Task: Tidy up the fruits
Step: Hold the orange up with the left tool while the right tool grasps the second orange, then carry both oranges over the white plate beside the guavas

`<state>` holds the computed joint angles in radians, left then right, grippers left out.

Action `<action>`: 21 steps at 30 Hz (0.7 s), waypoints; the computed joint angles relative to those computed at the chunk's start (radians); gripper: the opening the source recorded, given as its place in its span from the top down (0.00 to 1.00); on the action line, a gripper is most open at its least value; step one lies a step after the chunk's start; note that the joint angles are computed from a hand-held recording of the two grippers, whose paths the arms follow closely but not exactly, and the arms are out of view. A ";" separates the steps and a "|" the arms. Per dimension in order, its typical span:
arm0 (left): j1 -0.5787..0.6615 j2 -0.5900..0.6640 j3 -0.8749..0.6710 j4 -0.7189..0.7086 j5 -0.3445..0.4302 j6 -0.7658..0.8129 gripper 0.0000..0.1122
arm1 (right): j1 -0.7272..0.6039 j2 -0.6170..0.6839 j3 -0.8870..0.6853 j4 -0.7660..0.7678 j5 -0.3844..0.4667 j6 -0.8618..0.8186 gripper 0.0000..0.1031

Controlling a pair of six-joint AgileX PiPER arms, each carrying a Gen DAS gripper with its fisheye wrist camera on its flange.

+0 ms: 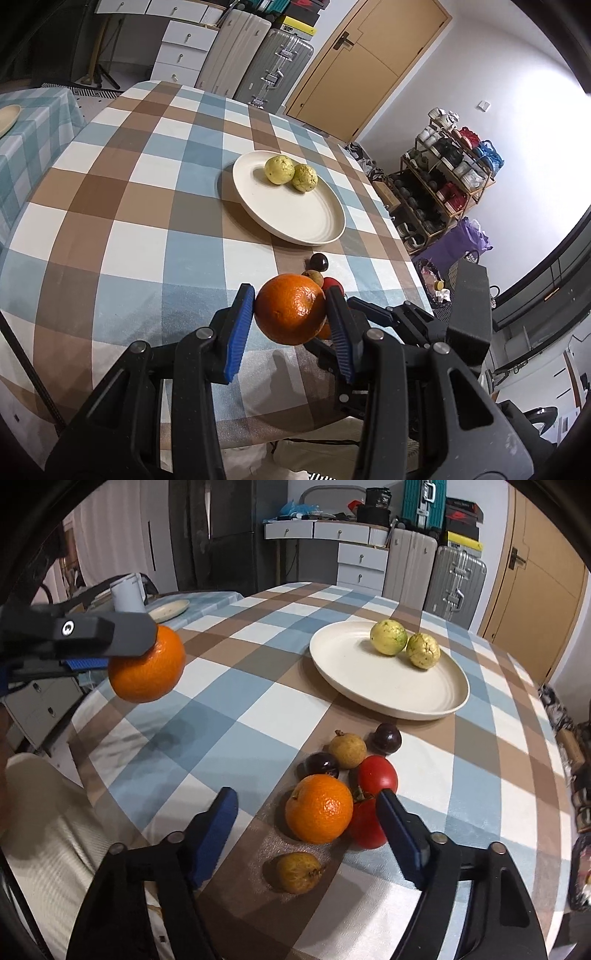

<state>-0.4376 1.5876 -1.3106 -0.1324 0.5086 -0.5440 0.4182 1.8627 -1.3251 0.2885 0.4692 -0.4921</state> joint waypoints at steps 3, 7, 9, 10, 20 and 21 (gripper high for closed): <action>-0.006 0.001 -0.001 0.016 -0.001 -0.020 0.67 | 0.006 -0.004 0.007 -0.021 -0.013 0.011 0.41; -0.007 0.003 0.002 0.017 -0.002 -0.021 0.67 | 0.025 -0.011 0.021 -0.146 -0.040 0.106 0.57; -0.007 0.005 0.002 0.019 -0.003 -0.023 0.67 | 0.030 -0.014 0.024 -0.158 -0.042 0.102 0.62; -0.006 0.006 0.001 0.017 -0.002 -0.021 0.67 | 0.031 -0.016 0.027 -0.159 -0.043 0.098 0.64; 0.000 0.010 -0.002 0.008 0.002 -0.014 0.67 | 0.035 -0.027 0.037 -0.177 -0.040 0.098 0.66; 0.000 0.011 -0.004 0.009 0.003 -0.014 0.67 | 0.030 -0.027 0.037 -0.159 -0.040 0.089 0.66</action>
